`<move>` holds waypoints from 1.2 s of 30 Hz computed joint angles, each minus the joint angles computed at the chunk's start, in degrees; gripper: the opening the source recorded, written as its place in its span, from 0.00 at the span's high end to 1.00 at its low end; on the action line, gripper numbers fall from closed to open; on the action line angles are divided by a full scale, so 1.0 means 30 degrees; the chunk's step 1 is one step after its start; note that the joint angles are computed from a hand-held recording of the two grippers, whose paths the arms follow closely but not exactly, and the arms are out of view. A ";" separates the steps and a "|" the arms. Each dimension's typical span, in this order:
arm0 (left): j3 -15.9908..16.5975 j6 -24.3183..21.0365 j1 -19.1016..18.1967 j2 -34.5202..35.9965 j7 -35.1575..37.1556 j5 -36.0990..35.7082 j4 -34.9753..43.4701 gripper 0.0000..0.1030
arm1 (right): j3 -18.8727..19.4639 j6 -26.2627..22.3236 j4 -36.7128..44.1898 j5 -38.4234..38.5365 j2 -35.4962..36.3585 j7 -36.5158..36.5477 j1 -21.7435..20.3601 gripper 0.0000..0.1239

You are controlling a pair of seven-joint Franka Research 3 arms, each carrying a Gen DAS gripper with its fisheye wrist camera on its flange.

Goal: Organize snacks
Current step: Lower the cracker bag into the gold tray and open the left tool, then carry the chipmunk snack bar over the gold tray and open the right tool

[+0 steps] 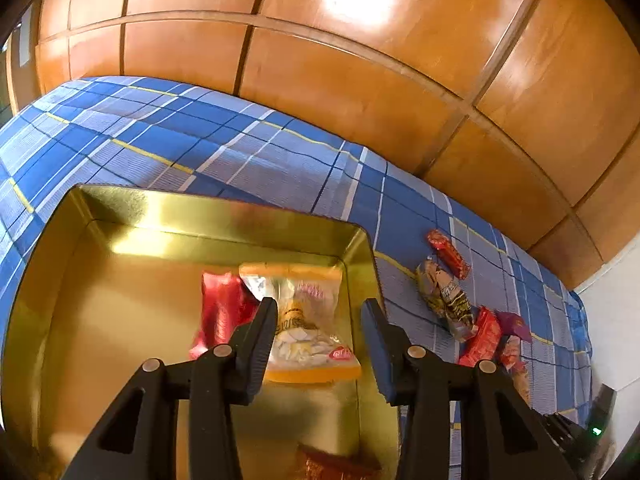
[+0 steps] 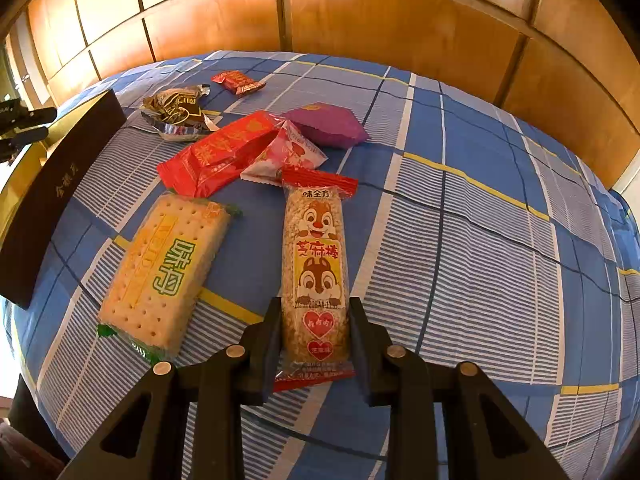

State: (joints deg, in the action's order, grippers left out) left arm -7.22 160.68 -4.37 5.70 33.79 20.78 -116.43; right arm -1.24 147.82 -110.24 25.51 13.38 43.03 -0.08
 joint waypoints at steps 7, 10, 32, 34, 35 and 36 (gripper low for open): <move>-0.0285 -0.3333 -0.0724 -0.1390 -0.2989 0.3466 -0.0795 0.57 | 0.0095 0.0595 -0.0369 0.0465 -0.0134 -0.0168 -0.0027 0.75; -0.0598 -0.4042 -0.0836 -0.2007 -0.3795 0.4172 -0.1282 0.55 | 0.0111 0.0826 -0.0487 0.0573 -0.0170 -0.0180 -0.0014 0.75; -0.1638 -0.4514 -0.0939 -0.4557 -0.5658 0.4899 -0.3804 0.51 | 0.0146 0.2077 -0.1460 0.0905 -0.0670 0.0164 0.0129 0.75; -0.1678 -0.4590 -0.0906 -0.4654 -0.5793 0.4925 -0.3920 0.51 | 0.0130 0.2028 -0.1462 0.0923 -0.0691 0.0224 0.0126 0.75; -0.1694 -0.4642 -0.0894 -0.4695 -0.5833 0.4934 -0.3976 0.50 | 0.0115 0.2060 -0.1521 0.0898 -0.0736 0.0278 0.0141 0.75; -0.1702 -0.4678 -0.0886 -0.4729 -0.5853 0.4928 -0.4016 0.49 | 0.0101 0.2091 -0.1575 0.0846 -0.0775 0.0313 0.0160 0.75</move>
State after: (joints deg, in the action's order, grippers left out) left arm -12.32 146.64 -7.03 -8.48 16.23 35.57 -128.48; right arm -0.94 154.09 -114.97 28.05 11.05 43.97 0.40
